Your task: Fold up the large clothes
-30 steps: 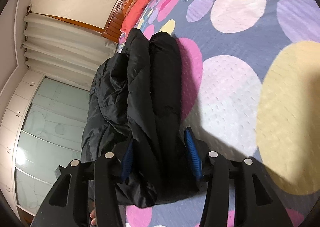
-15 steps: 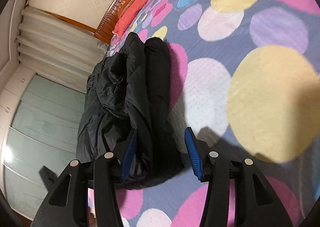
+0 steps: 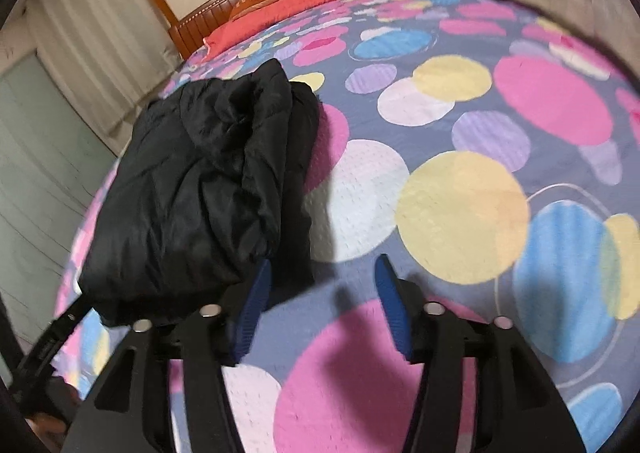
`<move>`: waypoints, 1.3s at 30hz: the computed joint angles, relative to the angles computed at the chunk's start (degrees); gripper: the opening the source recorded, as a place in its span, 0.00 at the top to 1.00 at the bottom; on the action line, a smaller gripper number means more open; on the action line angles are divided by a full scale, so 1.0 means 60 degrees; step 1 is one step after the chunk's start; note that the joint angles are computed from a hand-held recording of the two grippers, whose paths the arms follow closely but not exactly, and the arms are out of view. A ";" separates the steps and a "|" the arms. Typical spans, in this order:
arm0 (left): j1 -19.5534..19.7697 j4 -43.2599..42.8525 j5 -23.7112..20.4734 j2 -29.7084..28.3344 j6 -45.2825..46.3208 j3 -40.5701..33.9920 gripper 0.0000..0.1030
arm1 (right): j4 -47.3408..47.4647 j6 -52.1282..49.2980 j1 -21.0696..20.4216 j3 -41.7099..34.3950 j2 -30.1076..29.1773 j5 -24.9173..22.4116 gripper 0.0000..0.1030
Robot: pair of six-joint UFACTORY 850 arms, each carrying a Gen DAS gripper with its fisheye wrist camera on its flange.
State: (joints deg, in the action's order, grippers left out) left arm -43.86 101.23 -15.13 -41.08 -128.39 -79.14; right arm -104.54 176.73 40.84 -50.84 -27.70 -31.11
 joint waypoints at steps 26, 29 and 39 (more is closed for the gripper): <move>-0.0748 0.1241 -0.1616 0.1906 -0.0905 0.1357 0.04 | 0.3620 -0.5581 0.1673 -0.1658 0.0275 -0.2870 0.25; -0.0793 0.1246 -0.1662 0.2005 -0.0835 0.1415 0.03 | 0.3634 -0.5669 0.1742 -0.1686 0.0309 -0.2963 0.25; -0.0825 0.1301 -0.1736 0.2052 -0.0890 0.1468 0.03 | 0.3659 -0.5724 0.1816 -0.1746 0.0295 -0.3072 0.25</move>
State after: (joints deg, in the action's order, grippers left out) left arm -48.80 109.03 -25.55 -28.77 -133.73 -70.33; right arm -82.59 142.39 51.74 -61.32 -25.93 -49.55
